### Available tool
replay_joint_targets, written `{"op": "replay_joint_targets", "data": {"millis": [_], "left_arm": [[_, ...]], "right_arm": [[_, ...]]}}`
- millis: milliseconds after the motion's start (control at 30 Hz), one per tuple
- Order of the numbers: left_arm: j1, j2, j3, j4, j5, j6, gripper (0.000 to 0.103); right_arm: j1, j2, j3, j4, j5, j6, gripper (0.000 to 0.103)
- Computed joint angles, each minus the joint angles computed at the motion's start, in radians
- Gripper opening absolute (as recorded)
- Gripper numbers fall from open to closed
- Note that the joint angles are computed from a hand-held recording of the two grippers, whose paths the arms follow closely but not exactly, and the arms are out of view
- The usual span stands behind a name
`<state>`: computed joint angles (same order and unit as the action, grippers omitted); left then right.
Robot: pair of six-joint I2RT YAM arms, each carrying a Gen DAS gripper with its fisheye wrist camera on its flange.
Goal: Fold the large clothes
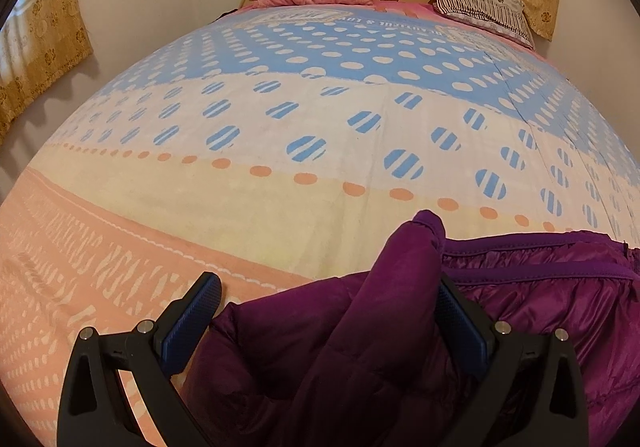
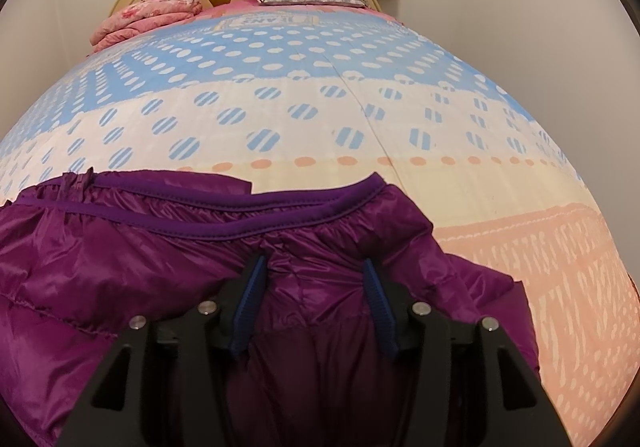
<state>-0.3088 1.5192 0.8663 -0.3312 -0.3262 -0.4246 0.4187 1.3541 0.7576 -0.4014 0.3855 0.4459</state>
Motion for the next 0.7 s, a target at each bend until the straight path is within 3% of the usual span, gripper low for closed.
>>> {"op": "replay_joint_targets", "data": {"millis": [367, 567, 633, 700], "left_arm": [[0.040, -0.019, 0.011, -0.038, 0.096, 0.018, 0.102], [-0.084, -0.234, -0.043, -0.105, 0.020, -0.001, 0.102], [-0.152, -0.295, -0.048, -0.143, -0.015, -0.020, 0.102], [-0.213, -0.325, -0.050, -0.169, -0.055, -0.046, 0.102]], "right_arm": [[0.016, 0.016, 0.015, -0.021, 0.035, 0.003, 0.057], [0.025, 0.021, 0.026, -0.038, 0.054, 0.010, 0.059], [0.034, 0.021, 0.066, -0.105, 0.056, 0.018, 0.060], [0.044, -0.028, 0.084, -0.153, 0.008, 0.102, 0.060]]}}
